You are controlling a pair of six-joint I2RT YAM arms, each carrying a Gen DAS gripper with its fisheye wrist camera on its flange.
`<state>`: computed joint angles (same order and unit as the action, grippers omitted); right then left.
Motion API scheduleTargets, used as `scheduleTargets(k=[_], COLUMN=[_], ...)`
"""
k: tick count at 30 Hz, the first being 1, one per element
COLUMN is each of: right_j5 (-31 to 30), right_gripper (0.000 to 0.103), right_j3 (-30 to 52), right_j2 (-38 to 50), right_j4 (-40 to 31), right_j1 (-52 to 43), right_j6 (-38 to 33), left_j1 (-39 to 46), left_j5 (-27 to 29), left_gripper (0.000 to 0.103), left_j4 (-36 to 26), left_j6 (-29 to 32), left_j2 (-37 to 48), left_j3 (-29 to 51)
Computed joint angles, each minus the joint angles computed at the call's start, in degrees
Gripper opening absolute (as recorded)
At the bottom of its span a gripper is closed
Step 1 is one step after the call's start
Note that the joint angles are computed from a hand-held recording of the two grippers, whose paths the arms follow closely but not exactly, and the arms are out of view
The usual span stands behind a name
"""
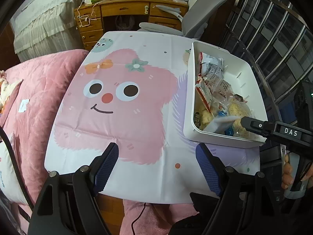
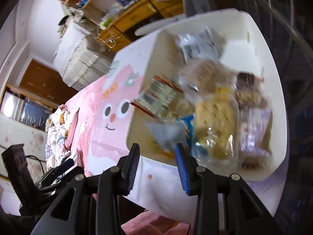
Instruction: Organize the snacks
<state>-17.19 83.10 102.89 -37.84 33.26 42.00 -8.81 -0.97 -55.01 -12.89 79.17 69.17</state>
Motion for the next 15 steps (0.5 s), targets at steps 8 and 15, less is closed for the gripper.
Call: scheduleTargets(k=[8,15], right_j5=[0.15,3.85], right_gripper=[0.051,0.076], right_j3=[-1.0,2.47], right_j2=[-0.82,-1.6], right_j4=[-1.62,-6.12], right_j1=[1.37,5.99], right_j6=[2.12,5.66], left_j1=[-0.42,1.77], left_j5=[-2.34,-0.57], left_gripper=[0.08,0.08], left_j4=[-1.1,-4.96], left_j6=[1.75,6.78], left_j2=[0.9,3.11], left_j3=[2.41,8.46])
